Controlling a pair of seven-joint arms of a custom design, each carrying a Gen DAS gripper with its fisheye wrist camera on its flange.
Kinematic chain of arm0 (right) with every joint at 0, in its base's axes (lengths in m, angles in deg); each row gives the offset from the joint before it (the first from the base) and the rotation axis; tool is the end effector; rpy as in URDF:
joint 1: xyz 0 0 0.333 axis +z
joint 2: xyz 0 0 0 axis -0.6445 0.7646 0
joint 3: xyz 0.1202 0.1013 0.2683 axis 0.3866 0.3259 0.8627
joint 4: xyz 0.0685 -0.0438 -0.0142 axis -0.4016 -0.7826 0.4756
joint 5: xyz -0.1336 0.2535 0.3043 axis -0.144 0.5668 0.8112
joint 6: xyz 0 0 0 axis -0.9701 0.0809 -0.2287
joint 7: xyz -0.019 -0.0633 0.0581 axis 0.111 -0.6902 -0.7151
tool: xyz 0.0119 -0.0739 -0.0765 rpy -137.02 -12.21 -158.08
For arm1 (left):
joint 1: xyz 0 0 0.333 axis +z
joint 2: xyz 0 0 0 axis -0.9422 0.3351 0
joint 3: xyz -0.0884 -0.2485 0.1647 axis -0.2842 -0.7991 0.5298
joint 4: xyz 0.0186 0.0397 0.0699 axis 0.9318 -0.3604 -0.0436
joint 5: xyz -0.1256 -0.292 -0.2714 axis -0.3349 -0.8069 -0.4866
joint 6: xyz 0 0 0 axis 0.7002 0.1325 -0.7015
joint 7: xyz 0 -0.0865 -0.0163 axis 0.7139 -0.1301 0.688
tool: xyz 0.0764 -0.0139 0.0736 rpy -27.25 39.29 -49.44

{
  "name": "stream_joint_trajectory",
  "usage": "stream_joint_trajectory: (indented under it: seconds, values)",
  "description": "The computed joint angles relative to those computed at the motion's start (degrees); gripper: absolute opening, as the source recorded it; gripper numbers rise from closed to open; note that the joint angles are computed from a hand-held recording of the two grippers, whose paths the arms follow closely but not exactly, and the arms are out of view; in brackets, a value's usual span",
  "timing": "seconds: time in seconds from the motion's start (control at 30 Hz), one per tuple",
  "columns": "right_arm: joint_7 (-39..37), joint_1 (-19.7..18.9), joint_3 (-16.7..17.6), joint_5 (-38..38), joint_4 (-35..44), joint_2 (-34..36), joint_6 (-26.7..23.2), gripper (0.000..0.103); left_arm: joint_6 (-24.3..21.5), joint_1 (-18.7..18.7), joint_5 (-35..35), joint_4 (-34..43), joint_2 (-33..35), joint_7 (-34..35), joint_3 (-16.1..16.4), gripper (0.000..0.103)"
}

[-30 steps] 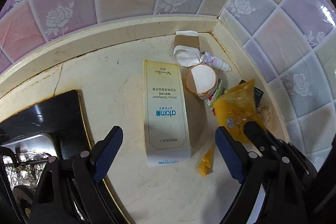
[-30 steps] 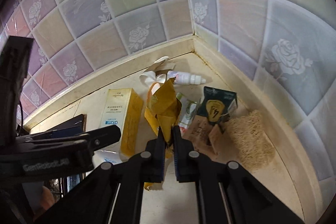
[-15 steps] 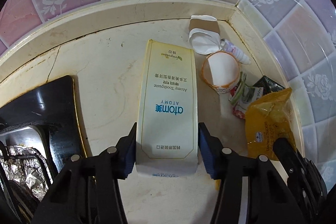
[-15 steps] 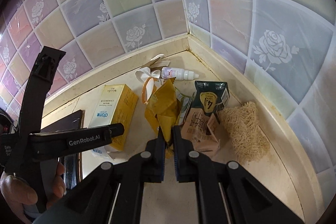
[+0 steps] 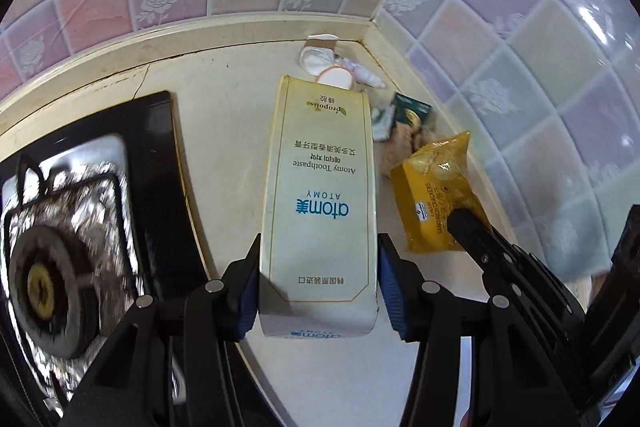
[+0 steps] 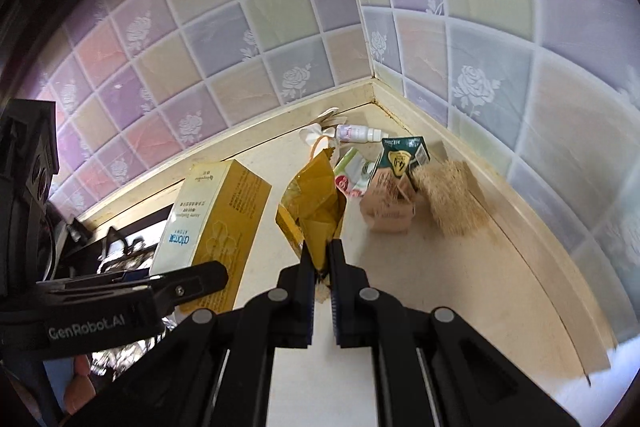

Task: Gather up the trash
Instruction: 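Carry toothpaste box and yellow pouch down over the bin and open both tools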

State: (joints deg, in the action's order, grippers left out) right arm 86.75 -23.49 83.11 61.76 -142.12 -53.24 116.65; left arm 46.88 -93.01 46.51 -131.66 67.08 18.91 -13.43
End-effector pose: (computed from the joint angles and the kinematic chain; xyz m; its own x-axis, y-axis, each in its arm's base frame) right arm 0.4238 0.2607 0.7398 -0.1621 -0.9577 -0.2380 -0.6973 0.2818 -0.6591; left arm 0.5109 -0.3940 0.7365 -0.2729 -0.9099 0.3125 -0.9072 0.1352 -0.3983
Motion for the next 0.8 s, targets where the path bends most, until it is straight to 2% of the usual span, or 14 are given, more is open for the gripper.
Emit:
stream_joint_trajectory:
  seconds: [0.17, 0.33, 0.57, 0.8]
  values:
    - [0.38, 1.87, 0.72, 3.01, -5.96, -9.10, -1.16, 0.006, 2.13, 0.09, -2.02, -11.12, -11.03, 0.58, -0.74, 0.050]
    - [0.66, 3.23, 2.59, 6.29, -10.86, -18.68, -4.80, 0.006, 2.63, -0.68, -3.19, -20.96, -22.11, 1.07, -1.69, 0.050]
    - [2.30, 5.62, 5.02, 11.65, -15.71, -31.20, -11.97, 0.006, 0.54, -3.05, -5.52, -34.09, -36.85, -1.86, -3.13, 0.050]
    - [2.59, 8.44, 7.62, 16.29, -18.89, -41.06, -20.99, 0.006, -3.00, -6.92, -8.11, -41.97, -45.82, -3.13, -4.99, 0.050]
